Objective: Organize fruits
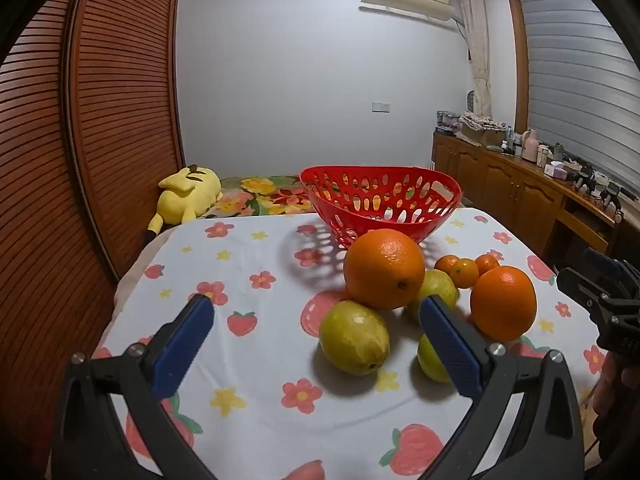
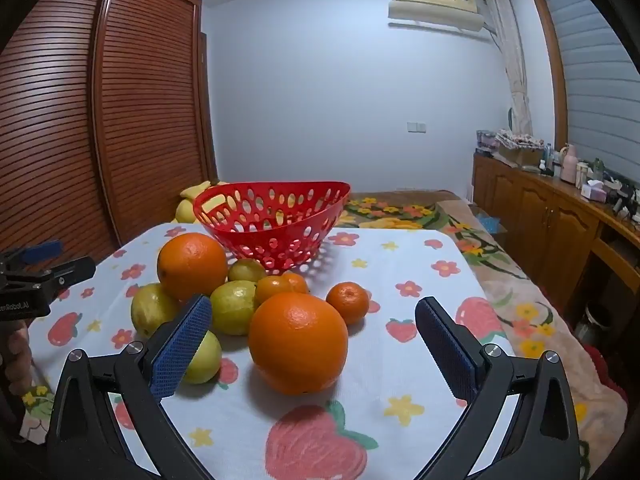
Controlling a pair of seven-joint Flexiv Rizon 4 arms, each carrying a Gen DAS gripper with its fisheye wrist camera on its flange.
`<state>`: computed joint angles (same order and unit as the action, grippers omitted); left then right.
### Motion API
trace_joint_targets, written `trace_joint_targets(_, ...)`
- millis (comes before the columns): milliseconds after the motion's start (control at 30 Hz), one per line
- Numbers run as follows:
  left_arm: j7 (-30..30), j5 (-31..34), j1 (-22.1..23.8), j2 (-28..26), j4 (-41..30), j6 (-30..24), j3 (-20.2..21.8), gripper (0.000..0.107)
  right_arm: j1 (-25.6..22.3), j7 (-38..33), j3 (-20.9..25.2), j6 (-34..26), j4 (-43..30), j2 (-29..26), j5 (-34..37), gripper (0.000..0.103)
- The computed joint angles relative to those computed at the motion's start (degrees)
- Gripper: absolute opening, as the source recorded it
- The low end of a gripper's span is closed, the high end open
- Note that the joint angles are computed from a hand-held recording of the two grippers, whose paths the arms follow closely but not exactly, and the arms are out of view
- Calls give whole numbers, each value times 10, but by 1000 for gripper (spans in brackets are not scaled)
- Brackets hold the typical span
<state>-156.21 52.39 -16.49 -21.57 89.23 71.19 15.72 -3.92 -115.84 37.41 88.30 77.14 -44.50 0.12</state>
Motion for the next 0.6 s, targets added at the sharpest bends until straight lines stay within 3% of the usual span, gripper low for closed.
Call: trace_joint_targets(600, -10, 11, -4, 12, 6, 4, -2, 103, -1, 6, 2, 6, 8, 4, -6, 103)
